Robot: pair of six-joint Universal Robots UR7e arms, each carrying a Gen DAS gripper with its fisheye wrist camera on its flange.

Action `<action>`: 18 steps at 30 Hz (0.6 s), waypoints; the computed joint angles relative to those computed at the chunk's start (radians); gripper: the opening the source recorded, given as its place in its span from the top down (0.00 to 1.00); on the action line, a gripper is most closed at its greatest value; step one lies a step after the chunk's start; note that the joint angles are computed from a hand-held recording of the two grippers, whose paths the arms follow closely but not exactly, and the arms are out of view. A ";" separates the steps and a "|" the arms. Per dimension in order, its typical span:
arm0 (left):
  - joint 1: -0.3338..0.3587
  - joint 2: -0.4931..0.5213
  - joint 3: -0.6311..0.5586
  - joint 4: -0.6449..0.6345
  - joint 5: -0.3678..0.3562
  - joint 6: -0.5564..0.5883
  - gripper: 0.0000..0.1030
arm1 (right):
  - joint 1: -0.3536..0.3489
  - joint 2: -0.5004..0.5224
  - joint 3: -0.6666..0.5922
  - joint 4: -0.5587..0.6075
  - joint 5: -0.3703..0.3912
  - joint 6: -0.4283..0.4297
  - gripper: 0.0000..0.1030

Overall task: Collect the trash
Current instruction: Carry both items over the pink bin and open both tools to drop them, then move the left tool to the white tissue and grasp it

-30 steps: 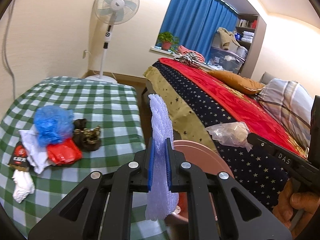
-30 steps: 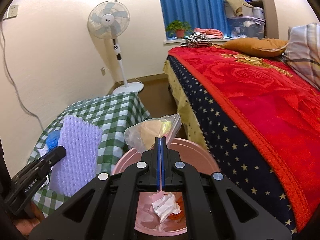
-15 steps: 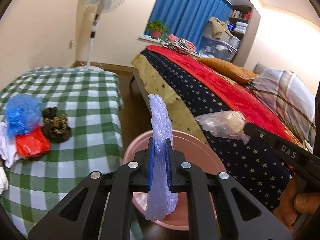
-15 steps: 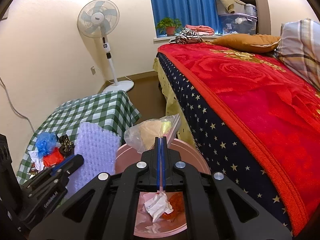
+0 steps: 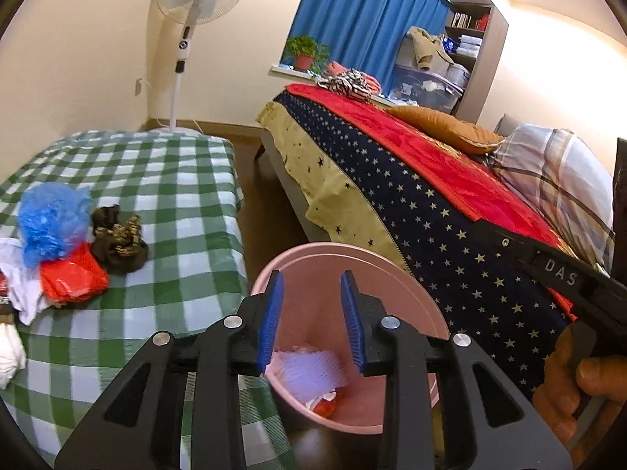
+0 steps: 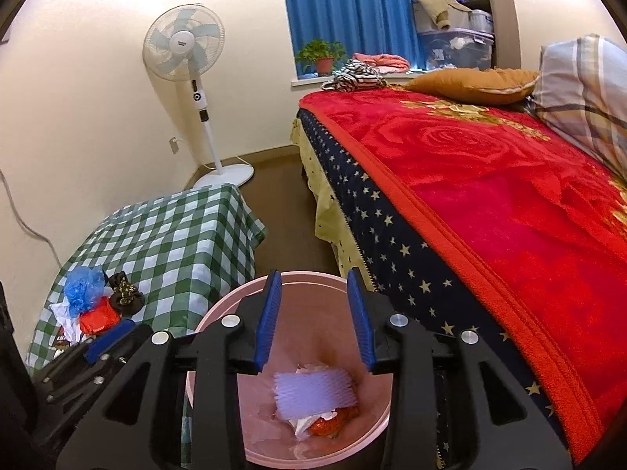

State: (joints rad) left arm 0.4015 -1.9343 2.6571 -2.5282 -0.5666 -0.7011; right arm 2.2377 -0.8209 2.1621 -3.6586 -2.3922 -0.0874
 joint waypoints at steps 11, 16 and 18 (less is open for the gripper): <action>-0.155 -0.373 -0.067 0.801 0.130 -0.429 0.71 | 0.043 0.023 -0.003 0.002 0.038 -0.023 0.65; -0.232 -0.476 -0.142 1.227 0.149 -0.723 0.71 | 0.070 0.043 -0.019 0.025 0.061 -0.014 0.65; -0.261 -0.501 -0.174 1.386 0.147 -0.838 0.71 | 0.080 0.060 -0.034 0.032 0.071 -0.017 0.65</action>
